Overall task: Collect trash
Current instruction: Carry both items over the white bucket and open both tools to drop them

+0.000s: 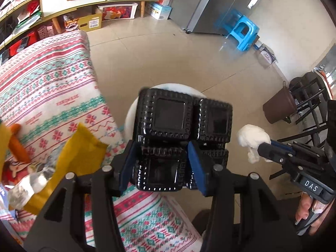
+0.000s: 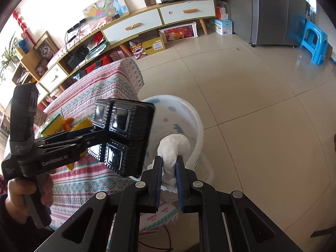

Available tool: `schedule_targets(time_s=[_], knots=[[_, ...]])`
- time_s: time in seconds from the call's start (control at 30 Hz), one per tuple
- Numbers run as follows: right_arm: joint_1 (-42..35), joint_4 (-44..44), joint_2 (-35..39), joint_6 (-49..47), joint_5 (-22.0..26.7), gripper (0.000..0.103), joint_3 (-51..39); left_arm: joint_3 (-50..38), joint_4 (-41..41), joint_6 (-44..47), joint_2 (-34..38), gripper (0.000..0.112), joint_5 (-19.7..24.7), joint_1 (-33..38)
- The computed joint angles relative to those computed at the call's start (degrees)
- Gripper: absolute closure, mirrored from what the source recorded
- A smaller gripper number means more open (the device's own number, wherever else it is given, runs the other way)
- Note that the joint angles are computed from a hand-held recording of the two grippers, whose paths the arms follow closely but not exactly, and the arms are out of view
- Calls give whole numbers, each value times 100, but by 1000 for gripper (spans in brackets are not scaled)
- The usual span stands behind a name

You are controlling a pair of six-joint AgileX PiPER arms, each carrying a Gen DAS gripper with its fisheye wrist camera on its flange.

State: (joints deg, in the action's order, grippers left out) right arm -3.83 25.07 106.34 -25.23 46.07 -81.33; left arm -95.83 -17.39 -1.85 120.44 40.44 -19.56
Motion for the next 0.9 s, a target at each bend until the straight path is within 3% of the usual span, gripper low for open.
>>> schedule_targets(time_s=[0.13,0.9], knots=[[25,-56,17,69,-12,90,-9,243,258,-121,-184,38,-161,-51],[535,-563,332,715,-82,90,-363,1662,973,-175,-1587,29,-458,242]])
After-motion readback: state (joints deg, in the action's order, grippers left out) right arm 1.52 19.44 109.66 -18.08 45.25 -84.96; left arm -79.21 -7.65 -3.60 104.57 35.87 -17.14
